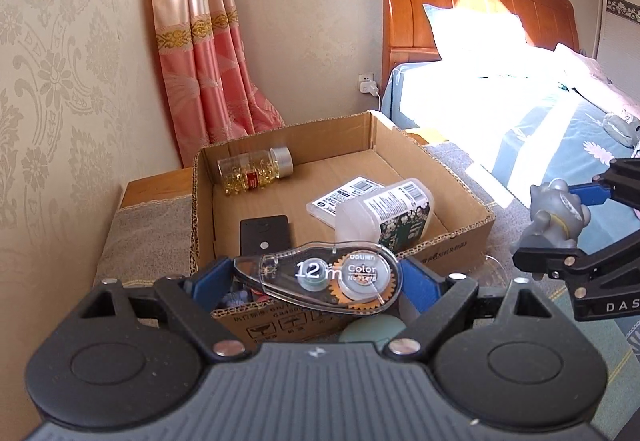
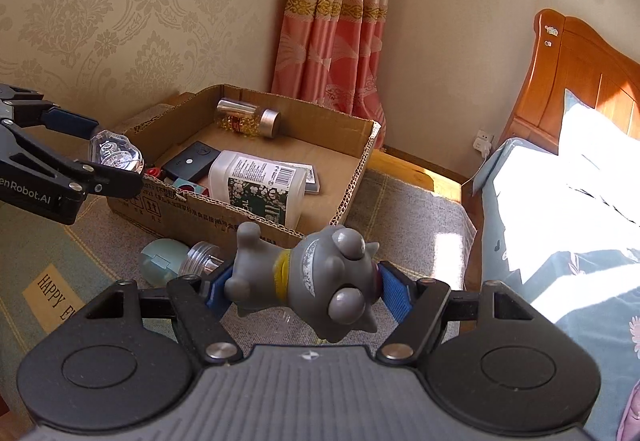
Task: Organize rigid objects
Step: 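Carry the tape dispenser and grey toy into the box and open both grippers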
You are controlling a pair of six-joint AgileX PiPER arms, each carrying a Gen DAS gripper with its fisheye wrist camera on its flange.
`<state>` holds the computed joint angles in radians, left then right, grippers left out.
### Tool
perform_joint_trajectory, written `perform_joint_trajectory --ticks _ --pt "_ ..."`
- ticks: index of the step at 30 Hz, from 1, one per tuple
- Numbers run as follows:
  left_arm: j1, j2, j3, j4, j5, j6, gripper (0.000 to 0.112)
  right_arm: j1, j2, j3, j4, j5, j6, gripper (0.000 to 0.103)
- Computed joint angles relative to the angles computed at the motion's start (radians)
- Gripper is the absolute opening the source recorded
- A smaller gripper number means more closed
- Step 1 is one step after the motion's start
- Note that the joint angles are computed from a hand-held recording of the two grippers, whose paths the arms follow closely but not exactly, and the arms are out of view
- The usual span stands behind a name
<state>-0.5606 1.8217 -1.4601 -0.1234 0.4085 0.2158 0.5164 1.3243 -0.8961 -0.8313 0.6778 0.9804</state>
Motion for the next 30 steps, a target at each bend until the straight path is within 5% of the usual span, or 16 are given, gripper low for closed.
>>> perform_joint_trajectory --ticks 13,24,30 --pt "0.006 0.291 -0.372 0.176 0.07 -0.237 0.091 -0.109 0.094 -0.119 0.104 -0.076 -0.153 0.077" --pt "0.047 0.013 0.019 0.011 -0.096 -0.151 0.099 -0.207 0.27 -0.38 0.335 -0.072 -0.422 0.077" --pt "0.049 -0.081 0.15 0.099 -0.109 -0.247 0.1 -0.232 0.47 -0.66 0.484 0.025 -0.583 0.077"
